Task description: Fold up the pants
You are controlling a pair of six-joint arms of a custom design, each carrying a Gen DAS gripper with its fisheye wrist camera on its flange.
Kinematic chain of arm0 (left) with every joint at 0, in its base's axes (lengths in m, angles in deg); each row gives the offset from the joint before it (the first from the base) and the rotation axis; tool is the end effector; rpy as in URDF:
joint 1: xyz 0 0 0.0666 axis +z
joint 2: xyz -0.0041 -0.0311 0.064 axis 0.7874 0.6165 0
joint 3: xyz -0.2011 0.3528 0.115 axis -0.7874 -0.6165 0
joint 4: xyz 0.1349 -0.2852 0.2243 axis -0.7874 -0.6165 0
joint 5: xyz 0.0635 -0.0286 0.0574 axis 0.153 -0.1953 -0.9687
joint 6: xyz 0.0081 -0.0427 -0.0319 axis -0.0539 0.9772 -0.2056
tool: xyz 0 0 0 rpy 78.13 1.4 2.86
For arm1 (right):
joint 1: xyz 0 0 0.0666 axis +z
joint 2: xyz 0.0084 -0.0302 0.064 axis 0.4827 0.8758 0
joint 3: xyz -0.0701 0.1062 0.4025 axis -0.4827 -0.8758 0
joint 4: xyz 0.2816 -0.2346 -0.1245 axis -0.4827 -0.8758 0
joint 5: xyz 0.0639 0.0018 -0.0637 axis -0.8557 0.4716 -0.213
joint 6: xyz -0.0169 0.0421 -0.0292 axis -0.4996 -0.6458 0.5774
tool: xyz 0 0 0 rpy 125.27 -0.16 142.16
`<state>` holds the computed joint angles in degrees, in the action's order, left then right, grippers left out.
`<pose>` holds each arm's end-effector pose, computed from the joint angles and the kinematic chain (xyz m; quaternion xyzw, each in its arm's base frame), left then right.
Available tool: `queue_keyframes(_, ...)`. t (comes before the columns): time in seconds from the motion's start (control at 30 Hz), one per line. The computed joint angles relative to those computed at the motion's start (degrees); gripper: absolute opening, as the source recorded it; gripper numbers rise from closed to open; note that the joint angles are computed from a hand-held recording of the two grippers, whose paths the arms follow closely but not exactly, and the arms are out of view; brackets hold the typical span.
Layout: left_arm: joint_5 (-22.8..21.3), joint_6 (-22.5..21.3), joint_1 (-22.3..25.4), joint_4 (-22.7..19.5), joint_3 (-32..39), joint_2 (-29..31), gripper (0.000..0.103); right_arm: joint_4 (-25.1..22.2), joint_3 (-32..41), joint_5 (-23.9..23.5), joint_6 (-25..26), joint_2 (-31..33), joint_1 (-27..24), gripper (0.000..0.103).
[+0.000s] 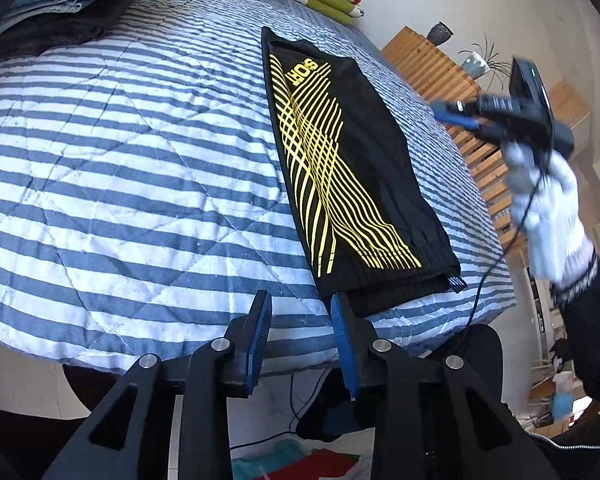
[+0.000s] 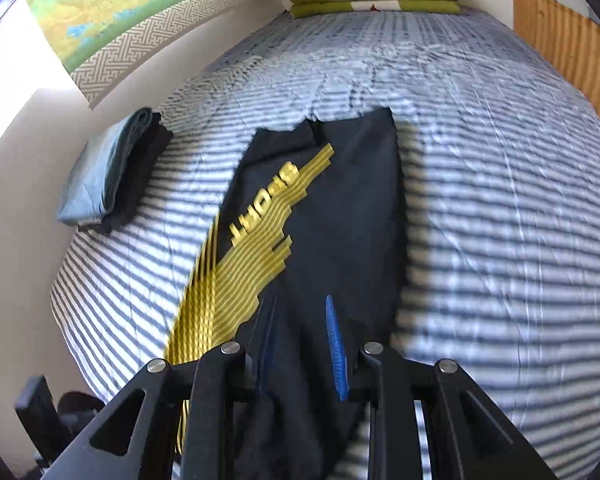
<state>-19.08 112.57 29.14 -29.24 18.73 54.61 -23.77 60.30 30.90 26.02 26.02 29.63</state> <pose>0.3025 -0.1377 0.4421 -0.0326 0.9343 -0.2625 0.2388 0.5057 0.0203 0.5430 -0.1350 0.9521 0.1769 0.2099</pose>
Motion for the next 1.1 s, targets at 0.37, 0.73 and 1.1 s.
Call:
queue_keyframes(0.37,0.1,-14.8,-0.8,-7.6,18.2,16.8,0.032,6.3,-22.7,2.0,5.6,-14.9,1.0,0.022)
queue_keyframes(0.73,4.9,-8.6,1.4,-8.1,11.9,13.0,0.029,0.6,-25.2,-2.0,20.0,-20.2,0.1,0.027)
queue_keyframes(1.1,0.9,-9.8,-3.6,-11.5,12.6,12.3,0.004,-3.0,-26.9,2.8,24.3,-18.2,0.3,0.027)
